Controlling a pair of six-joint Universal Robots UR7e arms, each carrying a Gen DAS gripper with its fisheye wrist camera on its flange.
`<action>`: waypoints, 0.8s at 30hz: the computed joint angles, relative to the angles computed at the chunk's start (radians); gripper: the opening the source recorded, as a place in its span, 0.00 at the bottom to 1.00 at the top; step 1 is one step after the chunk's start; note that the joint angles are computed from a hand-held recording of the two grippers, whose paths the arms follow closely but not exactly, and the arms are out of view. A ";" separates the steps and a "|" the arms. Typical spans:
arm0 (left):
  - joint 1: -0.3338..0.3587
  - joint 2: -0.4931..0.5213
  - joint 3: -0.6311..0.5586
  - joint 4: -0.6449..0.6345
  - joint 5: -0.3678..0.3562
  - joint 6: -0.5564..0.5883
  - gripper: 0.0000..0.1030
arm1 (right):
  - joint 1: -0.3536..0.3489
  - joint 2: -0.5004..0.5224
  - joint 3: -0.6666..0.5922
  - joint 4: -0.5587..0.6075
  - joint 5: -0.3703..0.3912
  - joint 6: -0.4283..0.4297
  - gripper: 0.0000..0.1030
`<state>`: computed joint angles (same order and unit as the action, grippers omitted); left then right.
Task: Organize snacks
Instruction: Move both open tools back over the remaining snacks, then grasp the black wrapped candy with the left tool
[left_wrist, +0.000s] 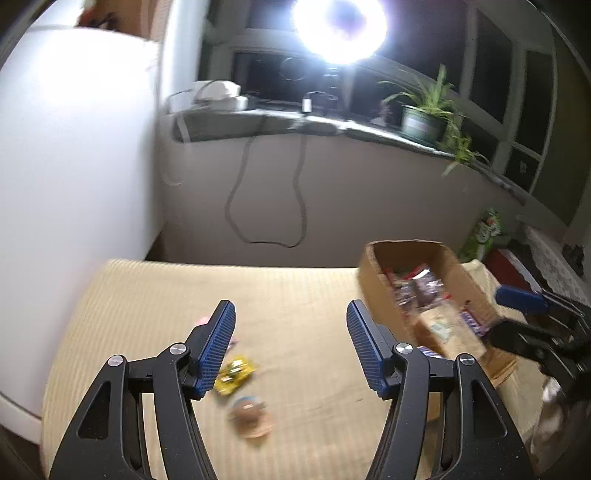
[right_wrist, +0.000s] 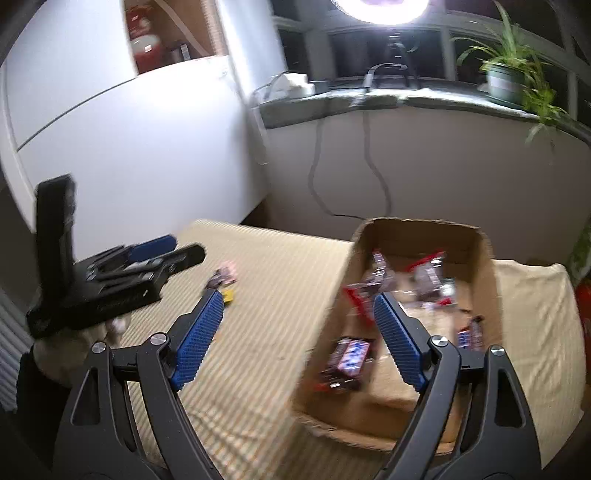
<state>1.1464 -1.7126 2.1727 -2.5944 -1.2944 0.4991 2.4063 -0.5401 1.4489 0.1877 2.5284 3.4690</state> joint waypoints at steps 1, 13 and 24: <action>0.014 0.002 -0.009 0.002 -0.001 0.001 0.60 | 0.002 0.012 -0.012 0.002 -0.011 -0.010 0.84; 0.152 0.042 -0.085 0.042 -0.009 0.020 0.41 | -0.006 0.222 -0.231 0.123 -0.158 -0.052 0.83; 0.199 0.115 -0.119 0.074 0.000 0.033 0.33 | -0.076 0.359 -0.390 0.224 -0.218 -0.024 0.60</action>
<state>1.3451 -1.5973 2.0534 -2.5202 -1.2940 0.5317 2.3304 -0.1812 1.0594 0.4115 2.3108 3.4448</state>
